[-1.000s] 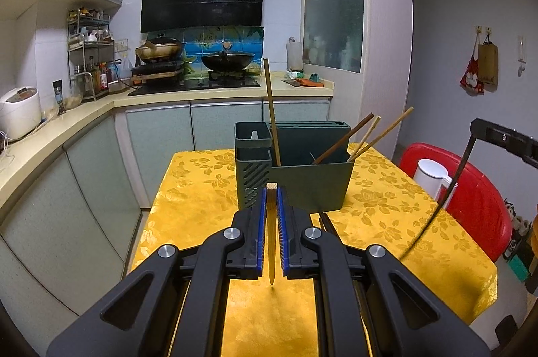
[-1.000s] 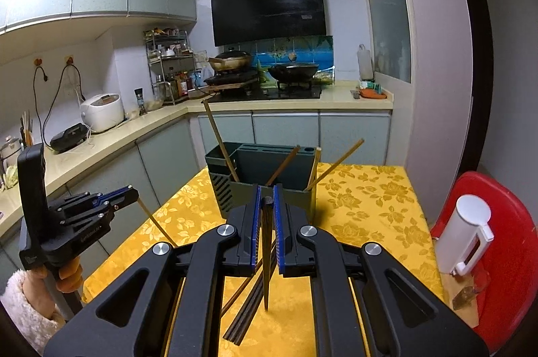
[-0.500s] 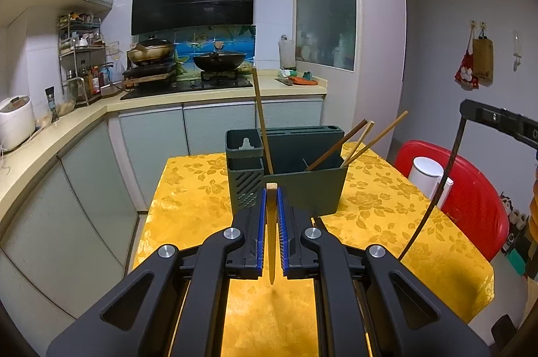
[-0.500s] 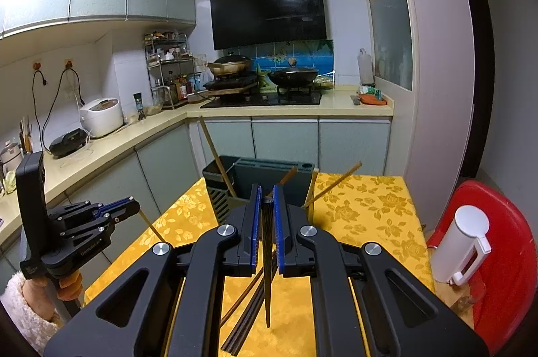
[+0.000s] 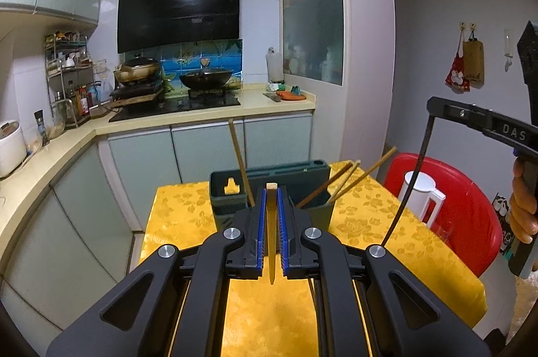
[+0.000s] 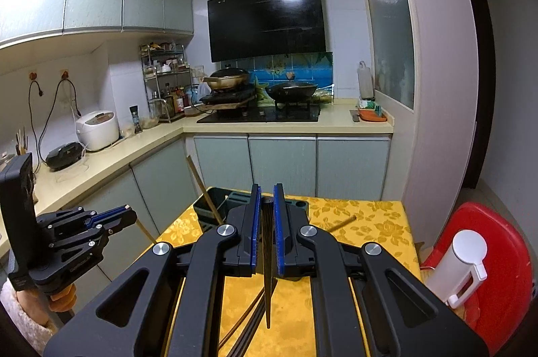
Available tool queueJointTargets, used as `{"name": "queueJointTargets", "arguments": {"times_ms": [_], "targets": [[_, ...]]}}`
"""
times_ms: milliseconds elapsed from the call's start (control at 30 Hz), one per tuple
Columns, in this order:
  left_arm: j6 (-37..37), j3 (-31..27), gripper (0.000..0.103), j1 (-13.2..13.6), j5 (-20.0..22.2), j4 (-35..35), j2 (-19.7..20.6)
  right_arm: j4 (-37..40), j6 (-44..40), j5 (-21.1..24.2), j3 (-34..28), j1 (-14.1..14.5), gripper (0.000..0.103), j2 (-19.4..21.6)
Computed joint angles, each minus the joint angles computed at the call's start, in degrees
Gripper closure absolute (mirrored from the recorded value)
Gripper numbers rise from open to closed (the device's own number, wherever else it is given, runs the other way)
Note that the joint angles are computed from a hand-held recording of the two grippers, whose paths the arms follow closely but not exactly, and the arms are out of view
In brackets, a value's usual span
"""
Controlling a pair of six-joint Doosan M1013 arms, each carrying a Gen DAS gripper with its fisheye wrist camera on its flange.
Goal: Organize utensils
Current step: 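Lower both chopsticks into the green holder and open both tools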
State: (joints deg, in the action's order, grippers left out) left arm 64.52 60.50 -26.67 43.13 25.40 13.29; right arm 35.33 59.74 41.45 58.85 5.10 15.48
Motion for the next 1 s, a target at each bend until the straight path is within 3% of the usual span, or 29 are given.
{"name": "queueJointTargets", "arguments": {"times_ms": [500, 700, 1000], "targets": [[9.1, -15.5, 0.097, 2.3, 6.2, -7.4, 7.6, -1.1, 5.5, 9.7, -18.7, -0.9, 0.095, 8.6], [11.4, -23.1, 0.097, 2.9, 9.8, -8.7, 12.0, -3.7, 6.9, 10.9, -25.7, -0.5, 0.095, 12.0], [12.2, -28.9, 0.097, 3.8, 12.8, -10.1, 16.0, -6.7, 8.1, 11.0, -31.4, 0.4, 0.095, 15.9]]}}
